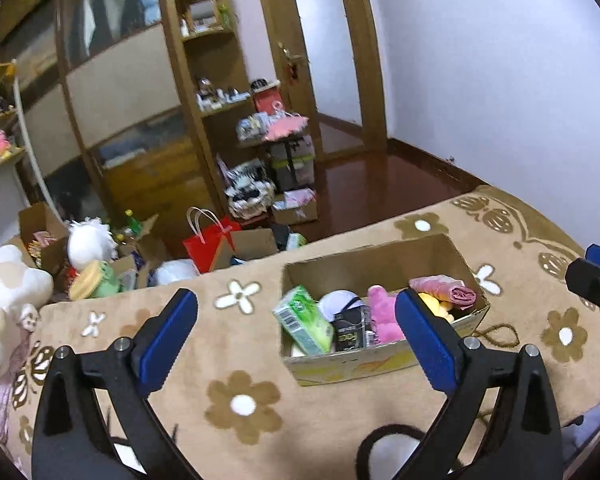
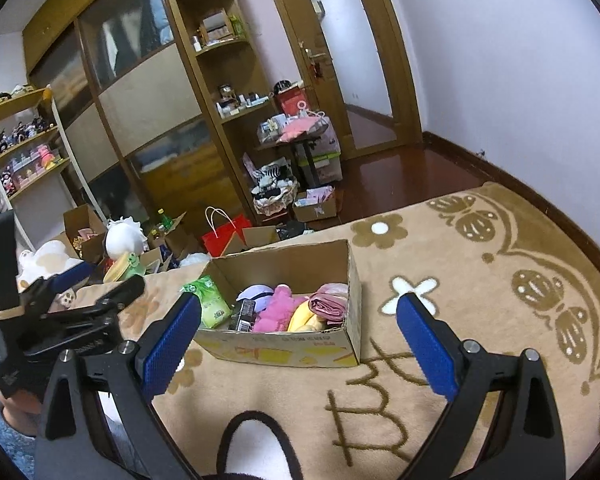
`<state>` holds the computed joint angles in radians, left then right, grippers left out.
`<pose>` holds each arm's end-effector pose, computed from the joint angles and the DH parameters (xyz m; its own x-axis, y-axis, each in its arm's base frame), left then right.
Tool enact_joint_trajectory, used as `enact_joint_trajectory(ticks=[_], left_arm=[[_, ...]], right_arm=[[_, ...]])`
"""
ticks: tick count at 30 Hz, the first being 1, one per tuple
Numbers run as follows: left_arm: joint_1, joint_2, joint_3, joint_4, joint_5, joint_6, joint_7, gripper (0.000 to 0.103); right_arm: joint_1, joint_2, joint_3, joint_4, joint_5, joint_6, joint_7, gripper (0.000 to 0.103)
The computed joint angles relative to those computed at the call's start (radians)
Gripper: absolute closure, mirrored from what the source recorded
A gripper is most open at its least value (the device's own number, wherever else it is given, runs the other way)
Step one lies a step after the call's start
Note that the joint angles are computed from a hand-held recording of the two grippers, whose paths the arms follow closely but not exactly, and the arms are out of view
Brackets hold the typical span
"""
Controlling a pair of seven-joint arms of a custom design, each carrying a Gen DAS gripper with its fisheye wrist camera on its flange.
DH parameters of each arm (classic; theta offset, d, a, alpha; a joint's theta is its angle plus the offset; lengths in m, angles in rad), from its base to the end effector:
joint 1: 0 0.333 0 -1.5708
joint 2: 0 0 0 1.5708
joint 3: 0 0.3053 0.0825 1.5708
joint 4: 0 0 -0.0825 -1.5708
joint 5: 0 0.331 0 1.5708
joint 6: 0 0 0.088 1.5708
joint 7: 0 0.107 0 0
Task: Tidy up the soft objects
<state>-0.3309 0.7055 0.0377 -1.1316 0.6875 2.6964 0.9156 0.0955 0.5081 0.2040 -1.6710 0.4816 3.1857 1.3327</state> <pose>0.6973 -0.2437 0.4936 -0.0630 -0.9838 -0.1679 -0.5494 0.1746 -0.8171 0.6595 0.1290 0.4478 0.1171 -0.9504 -0.2881 -0.5795 0.1702 -0.7970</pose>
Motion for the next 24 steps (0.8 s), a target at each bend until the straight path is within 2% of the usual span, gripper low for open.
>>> enact_joint_trajectory(ticks=[5,7,9,11,12,18,24], left_arm=[[-0.031,-0.145,0.063,-0.210,0.133,0.088,-0.161,0.005],[-0.045,-0.192,0.084,-0.273,0.213,0.109,-0.243,0.002],[-0.058,-0.236,0.106,-0.333,0.305,0.128,-0.338,0.002],[-0.068,-0.270,0.119,-0.378,0.390,0.139,-0.426,0.001],[-0.067,-0.284,0.119,-0.395,0.421,0.143,-0.457,0.001],[-0.035,-0.340,0.091,-0.477,0.569,0.166,-0.598,0.001],[0.024,-0.350,0.025,-0.513,0.618,0.168,-0.636,0.001]], right_arm=[[0.005,-0.050,0.003,-0.072,-0.007,0.052,-0.011,0.001],[0.011,-0.076,-0.001,-0.114,-0.012,0.073,-0.006,0.001],[-0.012,-0.099,0.027,-0.153,-0.019,0.096,-0.012,0.001],[0.003,-0.124,0.013,-0.194,-0.031,0.119,-0.004,0.001],[0.023,-0.139,-0.009,-0.219,-0.037,0.133,0.003,0.001],[0.043,-0.169,-0.034,-0.283,-0.085,0.168,0.045,0.001],[0.191,-0.161,-0.196,-0.282,-0.095,0.172,0.054,0.000]])
